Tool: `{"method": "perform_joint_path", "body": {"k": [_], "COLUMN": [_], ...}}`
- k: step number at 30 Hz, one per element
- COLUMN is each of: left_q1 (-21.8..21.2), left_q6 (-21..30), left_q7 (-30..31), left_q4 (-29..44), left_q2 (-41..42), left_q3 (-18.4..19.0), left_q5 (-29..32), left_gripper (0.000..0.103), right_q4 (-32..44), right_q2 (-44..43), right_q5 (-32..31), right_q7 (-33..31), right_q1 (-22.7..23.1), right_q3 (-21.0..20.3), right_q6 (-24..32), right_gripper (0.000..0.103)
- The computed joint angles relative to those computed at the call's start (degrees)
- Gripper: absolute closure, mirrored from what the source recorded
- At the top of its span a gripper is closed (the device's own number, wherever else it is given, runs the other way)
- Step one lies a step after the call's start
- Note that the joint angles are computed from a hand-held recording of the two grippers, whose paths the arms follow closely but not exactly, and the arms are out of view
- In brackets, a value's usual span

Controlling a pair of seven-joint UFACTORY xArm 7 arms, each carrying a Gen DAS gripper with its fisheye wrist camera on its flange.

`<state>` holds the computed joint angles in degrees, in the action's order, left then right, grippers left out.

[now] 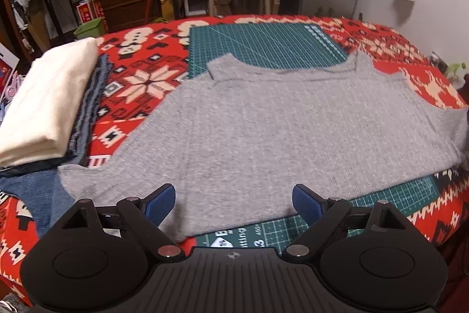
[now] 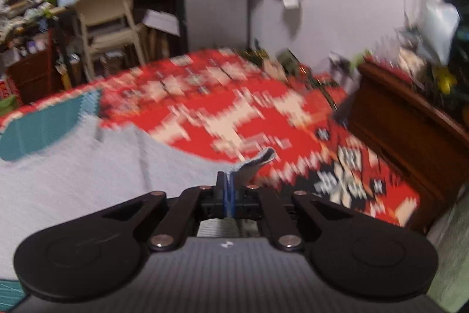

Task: Fold clothes
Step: 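Lift the sleeve with the right gripper, lay it across the shirt body, open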

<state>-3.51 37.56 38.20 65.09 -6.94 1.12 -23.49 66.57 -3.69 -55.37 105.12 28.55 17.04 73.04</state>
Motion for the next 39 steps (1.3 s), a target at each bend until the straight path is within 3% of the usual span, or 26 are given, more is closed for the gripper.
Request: {"method": "perform_joint_path", "body": {"k": [6,14,25,31,34,36,39], "left_q1": [0.7,2.0,4.2,5.0,5.3,5.5,5.4], "left_q6": [-1.0,-1.1,-0.9,0.0,0.5,0.8,1.2], "left_q7": [0.0,0.5,-0.1,-1.2,-1.8,-2.1,-1.7], "left_q4": [0.5,0.6,1.7,2.4,2.8,3.0,3.1], "left_q2": [-0.4,-0.7,0.6,1.7,2.1,2.2,2.1], "left_q3": [1.0,2.3,3.0,2.8,2.7,2.6,2.4], "left_q5": [-2.4,-5.2,-6.6,-6.5,-6.5,-6.7,-7.5], "left_gripper": [0.015,0.015,0.015,0.015,0.015,0.015,0.015], "right_q4": [11.1,31.3,58.5,59.3,57.1,56.4,55.9], "right_q2": [6.3,21.1,42.2,44.9,44.6,44.5,44.3], "right_q5": [-6.2,-11.3,-4.7,0.7,2.1,2.8,4.2], "right_q7": [-5.0,-15.2,-31.8,-36.8,-37.3,-37.9,-39.2], "right_q1": [2.7,10.4,18.1,18.6,18.7,19.3,20.3], "right_q3": [0.0,-3.4,-7.9,-10.2,-11.9,-13.1,-14.8], "right_q6": [-2.5,-7.9,-9.5,-12.4,-15.7,-17.3,-18.7], "right_gripper": [0.101,0.101,0.101,0.1,0.091,0.075,0.075]}}
